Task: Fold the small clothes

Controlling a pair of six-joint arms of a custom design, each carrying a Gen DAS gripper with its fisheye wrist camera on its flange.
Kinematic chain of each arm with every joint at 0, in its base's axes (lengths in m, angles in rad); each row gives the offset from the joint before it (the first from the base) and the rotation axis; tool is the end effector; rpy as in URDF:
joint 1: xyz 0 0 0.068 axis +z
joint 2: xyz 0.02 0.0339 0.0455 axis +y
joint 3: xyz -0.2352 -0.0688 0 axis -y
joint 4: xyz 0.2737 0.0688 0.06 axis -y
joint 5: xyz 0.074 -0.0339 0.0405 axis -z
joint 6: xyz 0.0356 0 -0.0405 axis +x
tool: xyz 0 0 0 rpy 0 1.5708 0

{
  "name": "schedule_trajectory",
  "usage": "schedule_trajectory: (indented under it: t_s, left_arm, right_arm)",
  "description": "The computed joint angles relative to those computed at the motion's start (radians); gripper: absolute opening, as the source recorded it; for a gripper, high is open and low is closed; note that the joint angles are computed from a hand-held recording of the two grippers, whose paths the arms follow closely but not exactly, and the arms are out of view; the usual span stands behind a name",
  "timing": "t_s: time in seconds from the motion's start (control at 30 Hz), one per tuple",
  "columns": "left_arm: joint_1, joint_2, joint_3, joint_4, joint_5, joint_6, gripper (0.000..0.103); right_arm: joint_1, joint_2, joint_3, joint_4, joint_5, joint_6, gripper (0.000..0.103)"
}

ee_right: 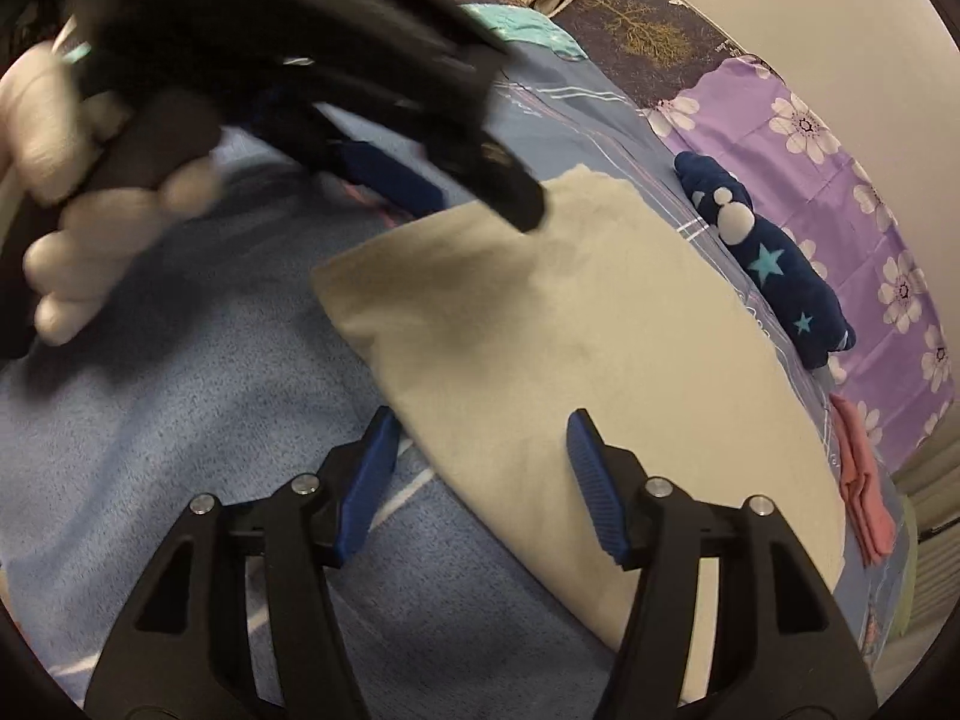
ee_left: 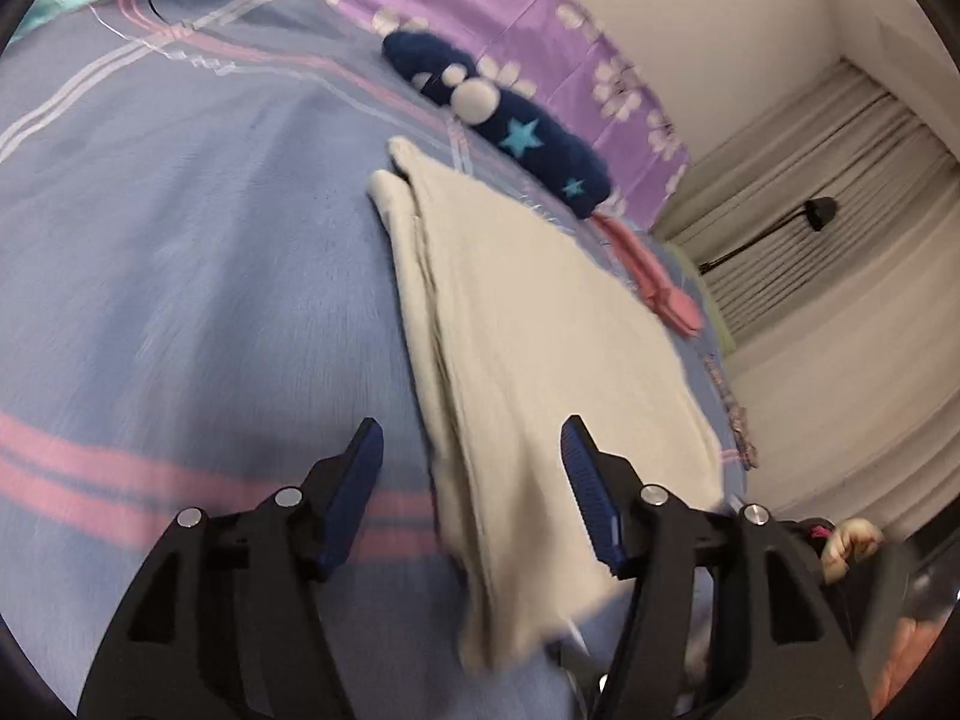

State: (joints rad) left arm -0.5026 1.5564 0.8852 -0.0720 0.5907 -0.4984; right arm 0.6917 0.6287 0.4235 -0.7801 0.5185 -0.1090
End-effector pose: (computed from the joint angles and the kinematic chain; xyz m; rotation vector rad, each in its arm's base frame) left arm 0.2924 -0.1833 0.1554 0.3306 2.4354 -1.1636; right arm 0.1406 0.0935 0.1673 -0.7623 2.2959 -0.4038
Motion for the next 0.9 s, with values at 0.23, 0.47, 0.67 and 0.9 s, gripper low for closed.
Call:
schedule_trajectory:
  t_s: [0.23,0.47,0.67,0.9]
  left_arm:
    - [0.046,0.317,0.271,0.102,0.176,-0.11,0.061]
    - [0.068,0.468,0.369,0.184,0.241,-0.153,0.015]
    - [0.062,0.462,0.374,0.176,0.226,-0.162,0.012]
    - [0.013,0.41,0.514,-0.101,0.119,-0.088,0.01]
  right_arm:
    - [-0.026,0.158,0.03,0.162,-0.002,0.022,0.057]
    - [-0.02,0.31,0.061,0.309,0.041,0.034,0.039]
    - [-0.042,0.326,0.058,0.359,0.022,0.015,0.022]
    - [-0.268,0.065,0.055,0.24,-0.259,0.001,0.005]
